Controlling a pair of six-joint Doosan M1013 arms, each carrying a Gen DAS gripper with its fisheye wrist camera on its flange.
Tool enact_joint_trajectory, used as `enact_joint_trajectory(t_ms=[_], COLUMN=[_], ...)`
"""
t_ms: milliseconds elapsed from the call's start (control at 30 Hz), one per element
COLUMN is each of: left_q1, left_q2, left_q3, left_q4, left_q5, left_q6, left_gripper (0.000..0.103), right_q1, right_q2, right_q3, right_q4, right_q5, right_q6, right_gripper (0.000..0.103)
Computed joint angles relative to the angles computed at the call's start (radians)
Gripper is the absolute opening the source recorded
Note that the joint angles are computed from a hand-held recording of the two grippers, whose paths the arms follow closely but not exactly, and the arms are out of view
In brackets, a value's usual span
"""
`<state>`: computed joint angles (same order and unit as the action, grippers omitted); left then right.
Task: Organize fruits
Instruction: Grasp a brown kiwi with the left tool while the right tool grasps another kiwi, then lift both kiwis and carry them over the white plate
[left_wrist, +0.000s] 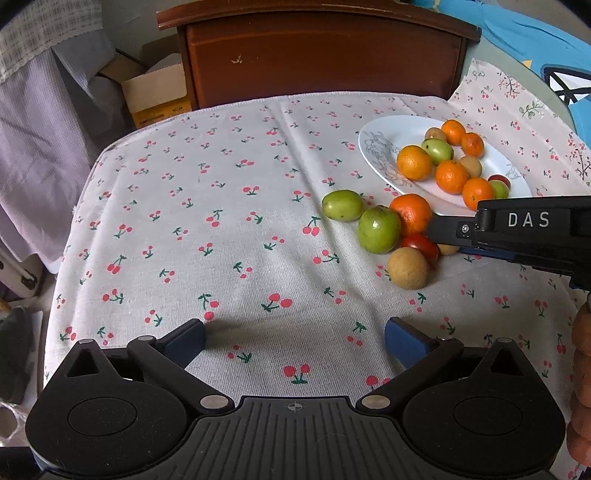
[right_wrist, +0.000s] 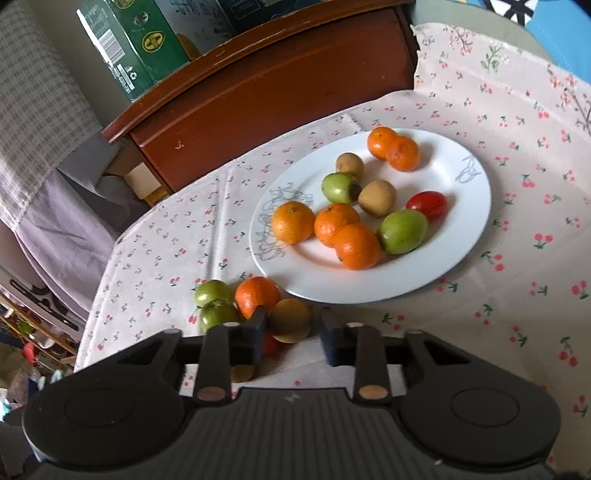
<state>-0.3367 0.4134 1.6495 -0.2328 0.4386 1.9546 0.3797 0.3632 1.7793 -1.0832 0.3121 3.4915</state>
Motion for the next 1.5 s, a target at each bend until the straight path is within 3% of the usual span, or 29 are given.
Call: enact_joint_trajectory(t_ms=[167, 267, 433, 633, 767, 933, 1000, 1367, 1500], left_q1=[0.001, 0.006, 0.001, -0.011, -0.010, -0.007, -0.003, -0.003, 0.000], left_q2=[0.001, -0.006, -0.021, -0.015, -0.006, 0.006, 0.012, 0.010, 0.009], left_q3=[-0.004, 0.008, 0.034, 0.042, 0.036, 0.024, 0.017, 0.025, 0.024], left_q4=[-0.014, -0.145, -0.378, -0.487, -0.536, -0.581, -0.608, -0.705, -0.713], left_q5=[0.005, -0.018, -0.073, -0.093, -0.077, -0.051, -0.027, 0.009, 0.023], left_q6=[0.012, 0.151, 0.426, 0.570, 0.612, 0.645, 0.670, 0.823, 0.822], left_gripper=[0.103, 0.103, 0.103, 0.100, 0.092, 0.070, 0.054, 0.029, 0.025], right_q1=[0.004, 0.008, 0.011, 0.008, 0.004, 0.005, 0.004, 0.005, 0.005], right_q2=[-0.009, -0.026, -0.058, -0.064, -0.066, -0.063, -0.063, -0.062, -0.060], right_q3=[-0.004, -0.005, 0.022, 0.034, 0.042, 0.039, 0.041, 0.040, 0.039], right_q4=[0.104, 0.208, 0.224, 0.257, 0.255, 0.241, 0.238, 0.230, 0.228], right_q5=[0.025, 0.075, 0.099, 0.118, 0.107, 0.113, 0.108, 0.111, 0.111], right_q6=[-0.095, -0.170, -0.147, -0.149, -0.112, -0.099, -0.088, -0.077, -0.078], right_gripper=[0.026, 0.026, 0.026, 0.026, 0.027, 0.027, 0.027, 0.027, 0.027])
